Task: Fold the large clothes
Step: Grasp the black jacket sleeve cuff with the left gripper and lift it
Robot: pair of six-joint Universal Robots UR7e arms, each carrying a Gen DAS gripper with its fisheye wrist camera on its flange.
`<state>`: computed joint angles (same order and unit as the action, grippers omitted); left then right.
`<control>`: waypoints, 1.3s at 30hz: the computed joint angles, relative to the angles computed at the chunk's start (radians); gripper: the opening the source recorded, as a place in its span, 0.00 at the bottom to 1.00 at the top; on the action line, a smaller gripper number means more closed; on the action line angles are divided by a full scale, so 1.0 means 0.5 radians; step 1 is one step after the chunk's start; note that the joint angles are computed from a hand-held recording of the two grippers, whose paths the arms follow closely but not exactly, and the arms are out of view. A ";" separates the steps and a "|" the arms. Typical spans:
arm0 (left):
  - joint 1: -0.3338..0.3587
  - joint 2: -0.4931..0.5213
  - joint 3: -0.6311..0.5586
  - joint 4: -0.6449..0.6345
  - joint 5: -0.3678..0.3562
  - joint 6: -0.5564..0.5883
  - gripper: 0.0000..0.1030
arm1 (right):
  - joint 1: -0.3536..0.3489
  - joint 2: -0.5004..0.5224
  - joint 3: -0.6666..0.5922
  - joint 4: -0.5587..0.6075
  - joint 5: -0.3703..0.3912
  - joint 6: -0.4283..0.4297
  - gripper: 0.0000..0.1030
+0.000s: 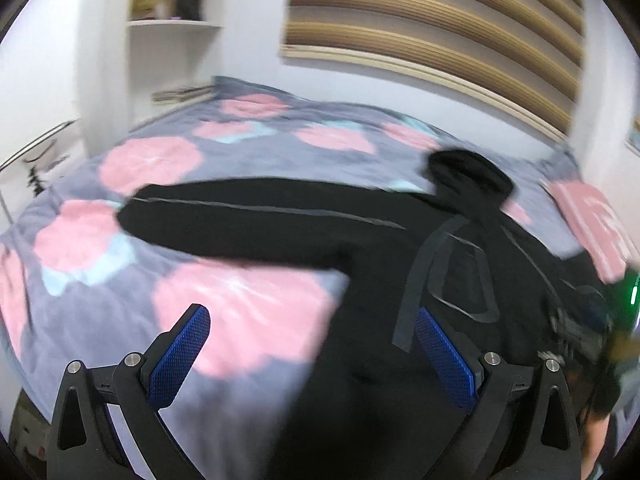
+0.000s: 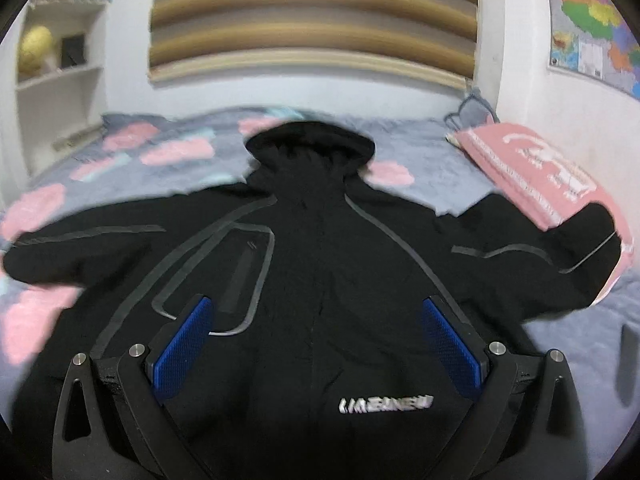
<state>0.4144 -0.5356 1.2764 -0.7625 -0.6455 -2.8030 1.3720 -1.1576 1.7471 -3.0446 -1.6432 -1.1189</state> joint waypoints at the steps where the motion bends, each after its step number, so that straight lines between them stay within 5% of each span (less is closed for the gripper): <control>1: 0.002 -0.062 0.081 0.046 -0.033 -0.084 0.99 | -0.012 0.035 -0.007 -0.017 -0.018 -0.012 1.00; 10: -0.020 -0.963 1.159 0.123 -0.225 -1.021 0.99 | -0.095 0.136 -0.010 0.010 0.029 -0.111 1.00; 14: 0.045 -1.356 1.576 -0.174 -0.177 -1.087 0.99 | -0.099 0.148 -0.040 0.081 0.019 -0.085 1.00; 20: 0.227 -1.551 1.841 -0.592 0.058 -0.909 0.94 | -0.099 0.150 -0.056 0.119 0.012 -0.074 1.00; 21: 0.255 -1.533 1.827 -0.606 0.071 -0.876 0.88 | -0.098 0.151 -0.057 0.122 0.011 -0.072 1.00; 23: 0.304 -1.550 1.827 -0.651 0.127 -0.730 0.43 | -0.096 0.159 -0.066 0.129 0.007 -0.065 1.00; 26: 0.328 -1.449 1.683 -0.436 0.128 -0.701 0.25 | -0.096 0.160 -0.070 0.138 0.006 -0.057 1.00; 33: 0.178 -0.970 1.073 0.481 0.259 -0.856 0.19 | -0.096 0.163 -0.072 0.135 0.006 -0.059 1.00; 39: 0.224 -0.469 0.316 1.184 0.717 -0.700 0.18 | -0.097 0.162 -0.073 0.140 0.008 -0.058 1.00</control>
